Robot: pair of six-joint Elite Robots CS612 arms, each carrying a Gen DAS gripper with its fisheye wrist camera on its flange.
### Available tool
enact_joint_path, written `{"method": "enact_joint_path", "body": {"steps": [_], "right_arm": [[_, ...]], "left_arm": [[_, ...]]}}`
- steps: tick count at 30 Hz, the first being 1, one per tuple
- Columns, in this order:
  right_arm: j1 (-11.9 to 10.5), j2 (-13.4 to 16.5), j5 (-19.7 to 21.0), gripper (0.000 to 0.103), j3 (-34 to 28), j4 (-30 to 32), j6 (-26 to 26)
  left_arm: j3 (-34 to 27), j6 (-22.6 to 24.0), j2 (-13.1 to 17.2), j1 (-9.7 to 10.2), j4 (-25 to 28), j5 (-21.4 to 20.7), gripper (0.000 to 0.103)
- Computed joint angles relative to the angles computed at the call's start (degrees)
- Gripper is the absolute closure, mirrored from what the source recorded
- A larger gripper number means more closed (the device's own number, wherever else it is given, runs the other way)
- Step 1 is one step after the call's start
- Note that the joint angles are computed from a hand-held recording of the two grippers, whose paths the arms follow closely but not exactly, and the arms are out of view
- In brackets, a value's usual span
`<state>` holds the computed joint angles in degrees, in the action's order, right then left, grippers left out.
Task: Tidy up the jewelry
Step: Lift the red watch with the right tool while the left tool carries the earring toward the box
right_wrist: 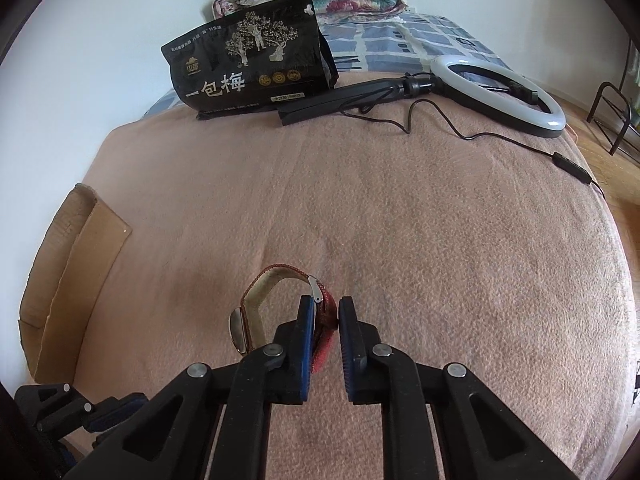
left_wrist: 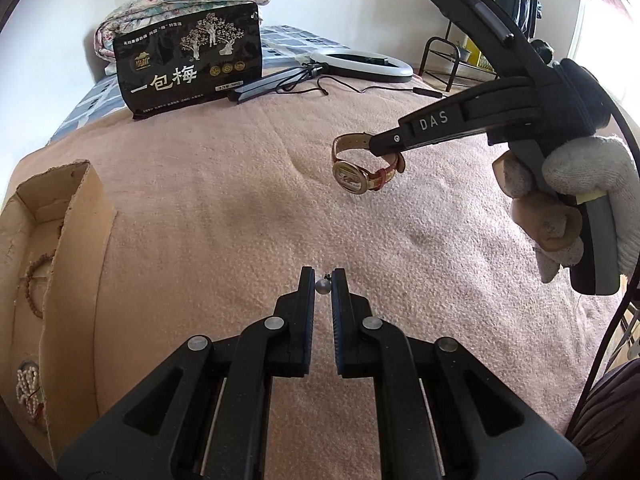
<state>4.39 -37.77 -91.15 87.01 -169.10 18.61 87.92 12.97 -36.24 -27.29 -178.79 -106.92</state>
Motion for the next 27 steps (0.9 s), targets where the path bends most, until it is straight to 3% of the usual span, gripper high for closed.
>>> {"method": "enact_joint_path", "body": {"steps": [27], "right_arm": [[5.19, -4.51, -1.99, 0.093, 3.22, -5.06, -5.59]], "left_arm": [[5.57, -4.48, -4.43, 3.42, -8.26, 1.59, 0.097]]}}
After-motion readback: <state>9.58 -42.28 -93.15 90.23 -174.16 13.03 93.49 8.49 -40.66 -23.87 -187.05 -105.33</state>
